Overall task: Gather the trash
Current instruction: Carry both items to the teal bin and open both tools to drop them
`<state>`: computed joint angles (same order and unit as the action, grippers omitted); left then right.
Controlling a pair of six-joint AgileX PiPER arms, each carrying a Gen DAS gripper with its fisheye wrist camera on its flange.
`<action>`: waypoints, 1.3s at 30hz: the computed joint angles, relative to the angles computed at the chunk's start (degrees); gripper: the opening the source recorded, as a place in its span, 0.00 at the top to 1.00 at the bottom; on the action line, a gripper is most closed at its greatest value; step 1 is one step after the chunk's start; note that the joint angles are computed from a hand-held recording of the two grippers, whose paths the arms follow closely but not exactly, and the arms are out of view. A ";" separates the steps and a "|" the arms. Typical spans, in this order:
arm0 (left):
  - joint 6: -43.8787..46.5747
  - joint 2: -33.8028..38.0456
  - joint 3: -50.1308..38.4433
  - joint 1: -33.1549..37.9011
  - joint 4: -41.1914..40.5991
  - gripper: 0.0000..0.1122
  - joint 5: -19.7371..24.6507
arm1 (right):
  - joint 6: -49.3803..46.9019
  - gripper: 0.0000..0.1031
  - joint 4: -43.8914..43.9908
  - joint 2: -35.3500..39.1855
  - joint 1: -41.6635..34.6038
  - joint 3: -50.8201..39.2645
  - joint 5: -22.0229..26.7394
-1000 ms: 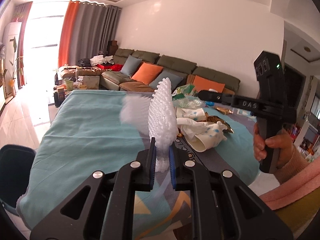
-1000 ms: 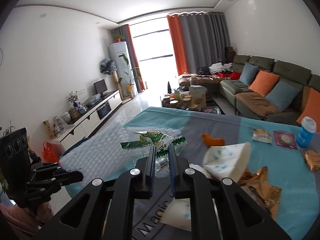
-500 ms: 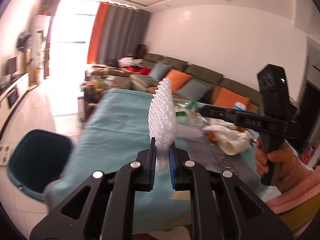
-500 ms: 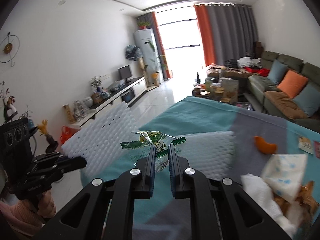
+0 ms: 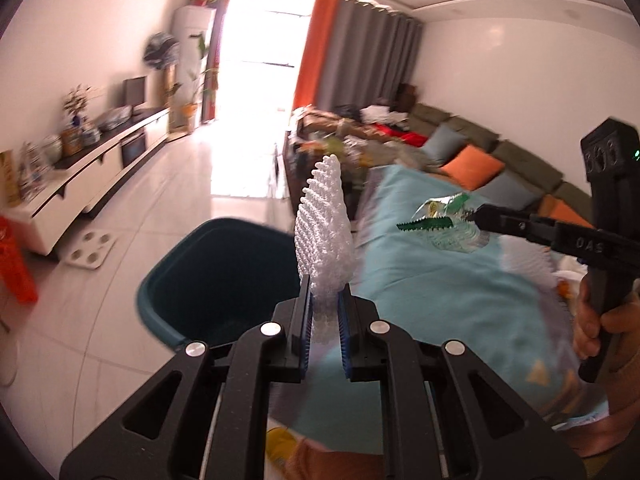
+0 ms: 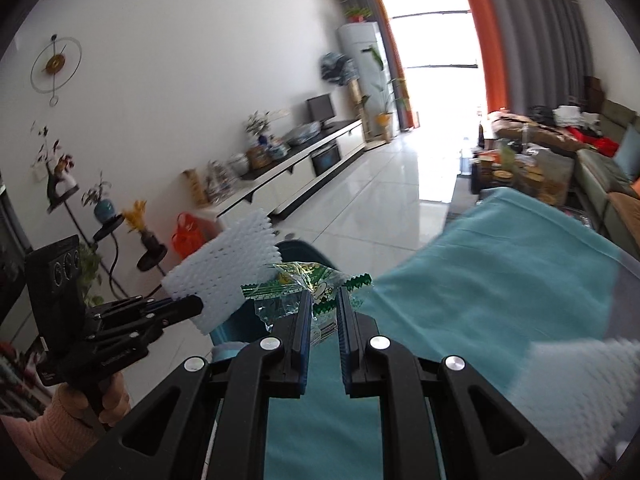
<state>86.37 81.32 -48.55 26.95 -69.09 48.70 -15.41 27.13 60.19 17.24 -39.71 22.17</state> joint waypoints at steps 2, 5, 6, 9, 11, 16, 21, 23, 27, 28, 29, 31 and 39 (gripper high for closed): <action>0.06 3.05 -2.29 1.88 0.94 0.89 0.13 | -0.48 0.89 0.28 3.50 1.34 -1.76 -0.94; -0.79 6.69 -4.99 2.82 2.38 0.89 -1.17 | 0.17 0.89 -0.15 8.67 3.91 -4.20 -2.31; -1.71 8.28 -6.62 3.04 3.30 0.89 -1.41 | -0.75 0.89 0.61 10.59 4.14 -5.32 -2.12; -3.24 11.53 -9.35 2.77 4.51 0.89 -2.76 | -1.25 0.89 1.38 15.04 5.00 -7.89 -2.04; -4.70 13.65 -11.09 1.70 5.41 0.89 -4.20 | 3.01 0.89 -2.44 17.87 6.76 -9.91 -2.67; -7.02 17.61 -12.91 -0.88 5.99 0.88 -6.85 | 6.27 0.89 -5.34 24.38 8.18 -14.39 -1.43; -9.22 20.81 -14.54 -3.00 6.97 0.88 -9.84 | 8.08 0.88 -5.84 29.06 9.00 -18.45 0.48; -10.25 21.41 -14.60 -4.52 7.10 0.88 -11.27 | 8.41 0.86 -6.05 30.12 9.05 -19.51 1.21; -12.19 21.98 -14.00 -6.50 7.21 0.82 -13.42 | 8.77 0.80 -5.69 32.60 8.78 -22.14 3.83; -12.86 20.84 -12.50 -7.32 7.17 0.72 -14.03 | 8.78 0.80 -5.35 32.93 8.66 -22.48 4.23; -13.05 21.33 -12.99 -7.42 6.77 0.70 -14.15 | 8.31 0.80 -4.49 33.06 8.47 -22.59 4.37; -11.37 21.02 -11.28 -7.89 5.02 0.65 -15.45 | 7.83 0.80 -3.44 32.89 8.41 -22.29 4.11; -3.88 16.45 -5.57 -8.14 -3.27 0.51 -18.12 | 0.96 0.75 2.57 27.06 6.58 -16.53 1.49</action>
